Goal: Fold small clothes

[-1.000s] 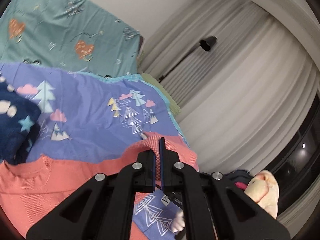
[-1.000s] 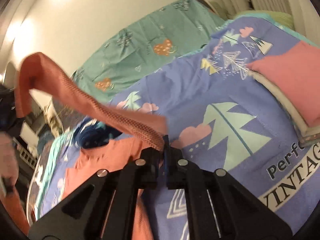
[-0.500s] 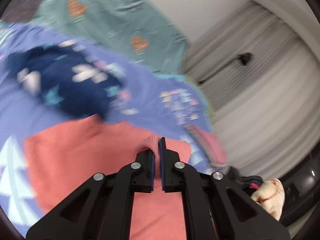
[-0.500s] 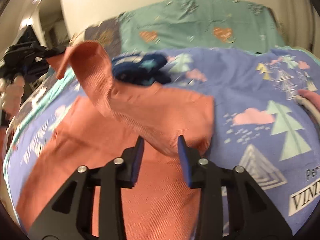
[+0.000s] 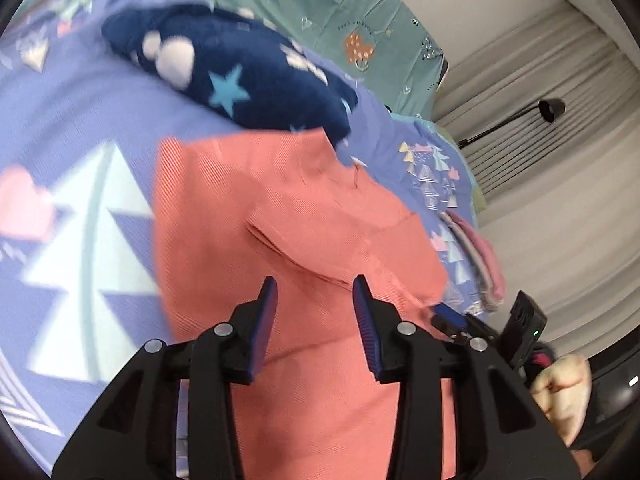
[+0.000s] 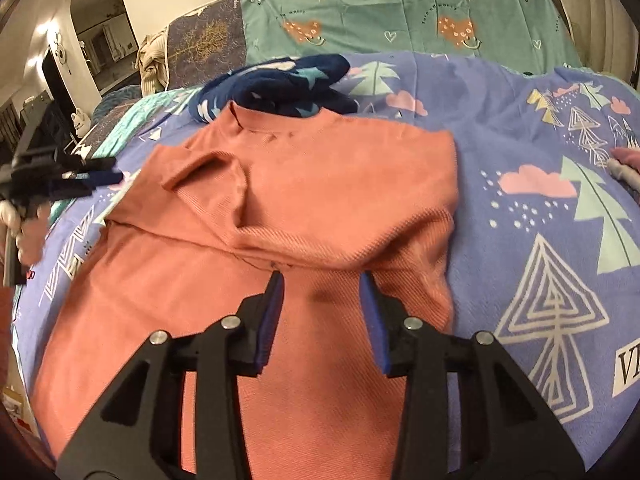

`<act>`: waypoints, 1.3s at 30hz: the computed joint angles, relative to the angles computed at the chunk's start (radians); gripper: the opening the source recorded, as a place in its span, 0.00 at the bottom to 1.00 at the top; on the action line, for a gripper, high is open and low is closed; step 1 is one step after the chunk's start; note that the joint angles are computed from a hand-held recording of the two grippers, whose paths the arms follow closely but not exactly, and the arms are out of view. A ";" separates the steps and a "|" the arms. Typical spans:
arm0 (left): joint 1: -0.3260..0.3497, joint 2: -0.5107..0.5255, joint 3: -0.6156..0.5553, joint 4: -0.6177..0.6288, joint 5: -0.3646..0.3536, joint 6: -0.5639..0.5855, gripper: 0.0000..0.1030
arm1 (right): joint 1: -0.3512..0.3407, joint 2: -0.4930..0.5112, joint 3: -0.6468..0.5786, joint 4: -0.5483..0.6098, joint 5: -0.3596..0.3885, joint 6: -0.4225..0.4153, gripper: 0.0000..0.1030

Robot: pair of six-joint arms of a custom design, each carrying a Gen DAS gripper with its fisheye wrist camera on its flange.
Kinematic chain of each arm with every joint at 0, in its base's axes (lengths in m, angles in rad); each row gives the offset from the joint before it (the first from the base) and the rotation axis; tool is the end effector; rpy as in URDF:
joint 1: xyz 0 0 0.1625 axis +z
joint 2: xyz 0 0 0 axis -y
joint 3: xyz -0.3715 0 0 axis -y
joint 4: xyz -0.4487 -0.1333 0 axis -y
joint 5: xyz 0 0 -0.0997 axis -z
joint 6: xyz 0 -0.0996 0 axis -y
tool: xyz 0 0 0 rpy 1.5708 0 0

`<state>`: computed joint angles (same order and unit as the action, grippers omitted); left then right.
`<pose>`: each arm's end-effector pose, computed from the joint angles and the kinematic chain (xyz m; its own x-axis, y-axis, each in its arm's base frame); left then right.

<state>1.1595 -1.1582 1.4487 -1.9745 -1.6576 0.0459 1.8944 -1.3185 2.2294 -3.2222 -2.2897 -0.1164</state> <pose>-0.1612 -0.6815 0.2870 -0.8901 0.4486 0.0809 0.4385 0.8911 -0.1168 0.2206 -0.4449 0.1797 -0.8217 0.0994 0.5612 -0.3324 0.7162 -0.6136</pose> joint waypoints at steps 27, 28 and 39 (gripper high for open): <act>-0.031 0.008 -0.075 0.015 0.093 0.118 0.44 | 0.014 0.055 -0.050 0.004 -0.014 -0.006 0.43; -0.019 -0.001 -0.064 0.026 0.131 0.101 0.44 | 0.006 0.056 -0.049 0.016 -0.035 0.015 0.43; -0.028 -0.022 0.046 -0.043 0.102 0.059 0.44 | -0.001 0.044 -0.033 -0.030 -0.029 0.037 0.39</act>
